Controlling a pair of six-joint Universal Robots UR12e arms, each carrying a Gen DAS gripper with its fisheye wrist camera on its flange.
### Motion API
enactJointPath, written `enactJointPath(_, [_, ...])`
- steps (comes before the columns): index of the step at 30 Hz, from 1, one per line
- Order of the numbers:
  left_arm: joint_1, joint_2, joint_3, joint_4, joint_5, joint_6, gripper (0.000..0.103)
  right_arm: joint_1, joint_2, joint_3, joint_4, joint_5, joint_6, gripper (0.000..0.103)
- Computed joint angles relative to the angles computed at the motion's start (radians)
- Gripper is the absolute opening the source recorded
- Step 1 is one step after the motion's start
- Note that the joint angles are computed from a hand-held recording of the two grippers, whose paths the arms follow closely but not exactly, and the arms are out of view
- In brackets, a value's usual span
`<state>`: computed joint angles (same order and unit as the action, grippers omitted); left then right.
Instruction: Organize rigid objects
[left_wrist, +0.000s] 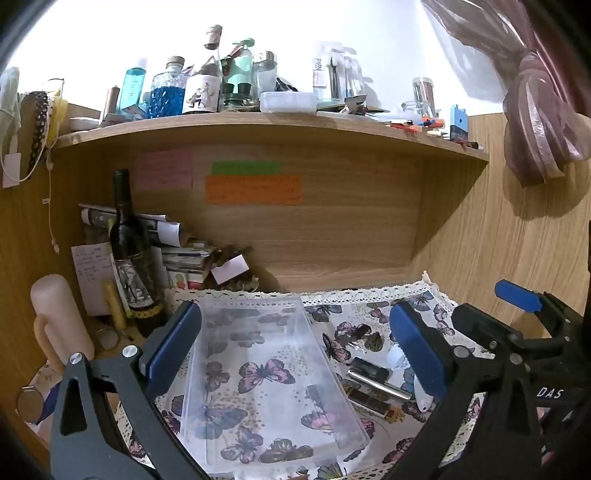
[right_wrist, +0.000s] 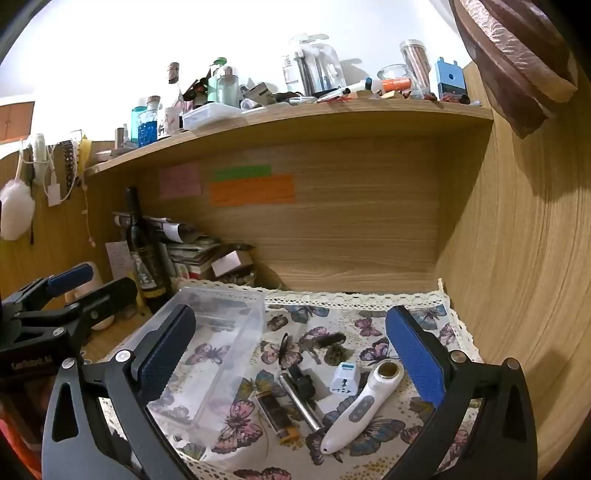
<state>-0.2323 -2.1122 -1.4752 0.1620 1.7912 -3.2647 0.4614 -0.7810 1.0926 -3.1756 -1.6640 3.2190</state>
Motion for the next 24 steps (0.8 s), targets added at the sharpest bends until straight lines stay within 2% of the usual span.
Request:
enactJointPath(10, [0.007,0.006,-0.004,-0.009,-0.013,0.0,0.103,0.0,-0.003,0.01,-0.034,-0.011,-0.007,0.103])
enactJointPath(16, [-0.004,0.005,0.005,-0.017,-0.003,0.015,0.103,0.004,0.008,-0.016,-0.011,-0.015,-0.004,0.103])
enactJointPath(18, [-0.005,0.005,0.005,-0.015,-0.001,0.016,0.103,0.002,-0.001,0.012,-0.043,-0.012,0.003,0.103])
enactJointPath(24, [-0.007,0.003,0.005,-0.006,0.002,0.02,0.103,0.001,-0.001,0.013,-0.04,-0.008,0.012,0.103])
